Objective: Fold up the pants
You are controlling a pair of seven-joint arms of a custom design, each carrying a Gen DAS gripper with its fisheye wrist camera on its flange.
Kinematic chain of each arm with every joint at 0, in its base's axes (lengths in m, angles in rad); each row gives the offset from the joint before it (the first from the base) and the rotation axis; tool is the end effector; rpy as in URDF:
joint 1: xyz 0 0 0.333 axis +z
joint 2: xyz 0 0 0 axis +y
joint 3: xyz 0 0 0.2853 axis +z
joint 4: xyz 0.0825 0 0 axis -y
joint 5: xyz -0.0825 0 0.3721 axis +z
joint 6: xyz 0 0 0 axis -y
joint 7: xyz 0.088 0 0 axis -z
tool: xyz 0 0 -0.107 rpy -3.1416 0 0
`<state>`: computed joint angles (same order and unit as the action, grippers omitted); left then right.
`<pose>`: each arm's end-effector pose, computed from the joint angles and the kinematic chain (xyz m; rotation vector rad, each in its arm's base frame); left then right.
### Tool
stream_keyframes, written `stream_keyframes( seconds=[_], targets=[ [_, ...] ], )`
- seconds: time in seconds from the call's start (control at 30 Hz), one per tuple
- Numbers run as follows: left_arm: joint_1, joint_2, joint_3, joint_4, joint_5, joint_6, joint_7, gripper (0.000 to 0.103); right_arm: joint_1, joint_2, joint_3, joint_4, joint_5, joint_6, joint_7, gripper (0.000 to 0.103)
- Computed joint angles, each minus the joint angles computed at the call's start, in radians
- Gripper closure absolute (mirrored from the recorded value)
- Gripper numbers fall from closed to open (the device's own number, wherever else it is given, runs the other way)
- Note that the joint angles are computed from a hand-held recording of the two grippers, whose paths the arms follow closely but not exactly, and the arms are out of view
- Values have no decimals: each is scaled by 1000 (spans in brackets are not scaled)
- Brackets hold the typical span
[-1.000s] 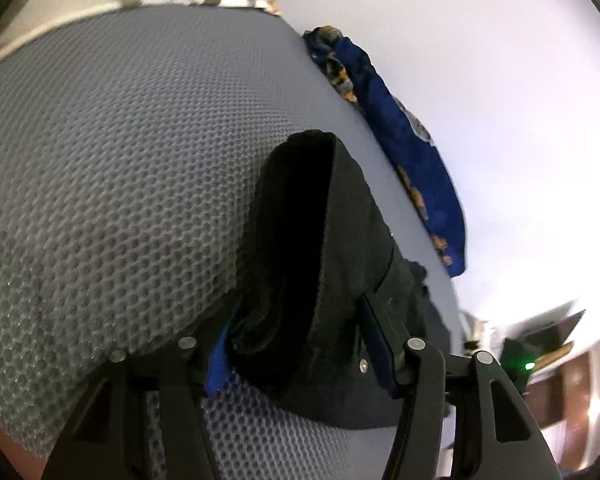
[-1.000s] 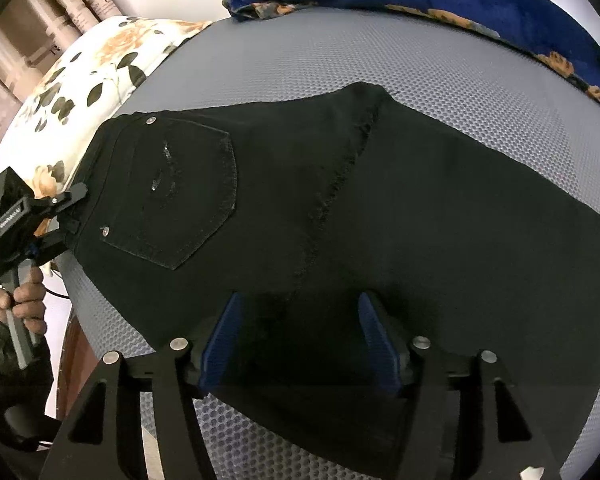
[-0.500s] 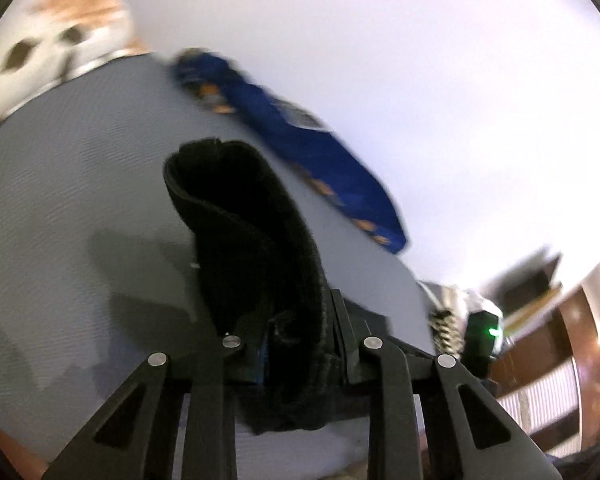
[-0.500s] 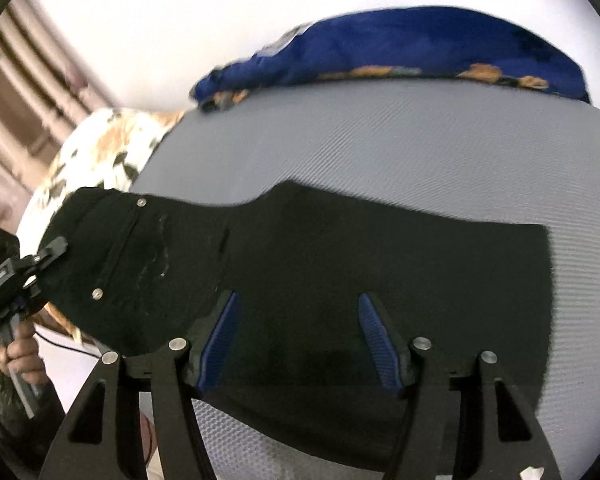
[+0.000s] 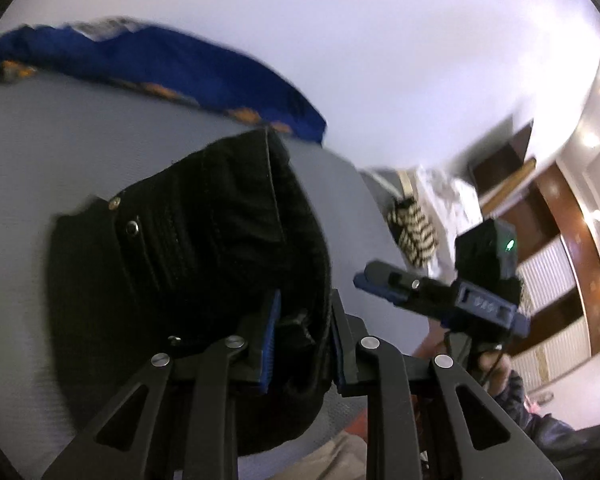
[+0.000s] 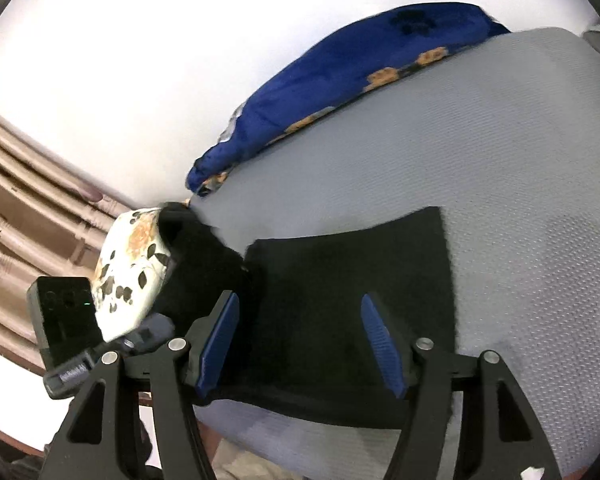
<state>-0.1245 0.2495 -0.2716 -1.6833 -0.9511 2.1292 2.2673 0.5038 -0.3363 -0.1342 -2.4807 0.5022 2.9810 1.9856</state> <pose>0.5824 -0.2670 0.4717 1.1454 -2.2336 1.1375 0.4566 0.1376 0.4804 -1.1442 1.9725 -0.0090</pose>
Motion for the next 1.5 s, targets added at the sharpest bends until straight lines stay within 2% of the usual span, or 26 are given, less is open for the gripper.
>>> stream_keyframes(
  seconds=[0.13,0.17,0.33,0.37,0.5,0.57,0.63,0.73,0.83,1.0,1.1,1.33,1.5],
  targets=[
    [-87,72,-16,23,167,86,-61,80,25,-18,-42,-37,44,-2,-39,41],
    [-106,90,-17,24,209,105,-86,80,50,-18,-66,-45,78,3,-67,41],
    [-139,97,-34,-27,297,198,-120,77,123,-13,-138,-62,220,-18,-213,41],
    [-147,81,-38,-48,313,216,-123,72,138,-4,-151,-54,259,-28,-254,41],
    [-148,36,-48,-95,343,232,-80,63,188,36,-203,-17,438,-61,-429,41],
    [-131,-2,-51,-128,312,226,-25,41,226,53,-245,8,581,-88,-569,41],
    [-104,-51,-47,-171,239,218,43,36,237,71,-269,28,689,-136,-678,41],
    [-87,-97,-16,-200,192,226,62,32,219,105,-265,54,767,-189,-756,41],
    [-80,-116,21,-229,231,309,3,32,190,152,-251,81,805,-250,-801,42],
    [-52,-103,71,-262,366,426,-165,32,138,215,-201,114,865,-258,-860,55],
    [-37,-86,71,-269,396,455,-213,32,110,241,-163,135,902,-252,-887,55],
    [-33,-61,58,-267,468,460,-270,32,26,271,-76,166,858,-259,-841,55],
    [-54,-37,64,-257,563,496,-342,32,-35,277,-16,172,827,-265,-828,55]
  ],
)
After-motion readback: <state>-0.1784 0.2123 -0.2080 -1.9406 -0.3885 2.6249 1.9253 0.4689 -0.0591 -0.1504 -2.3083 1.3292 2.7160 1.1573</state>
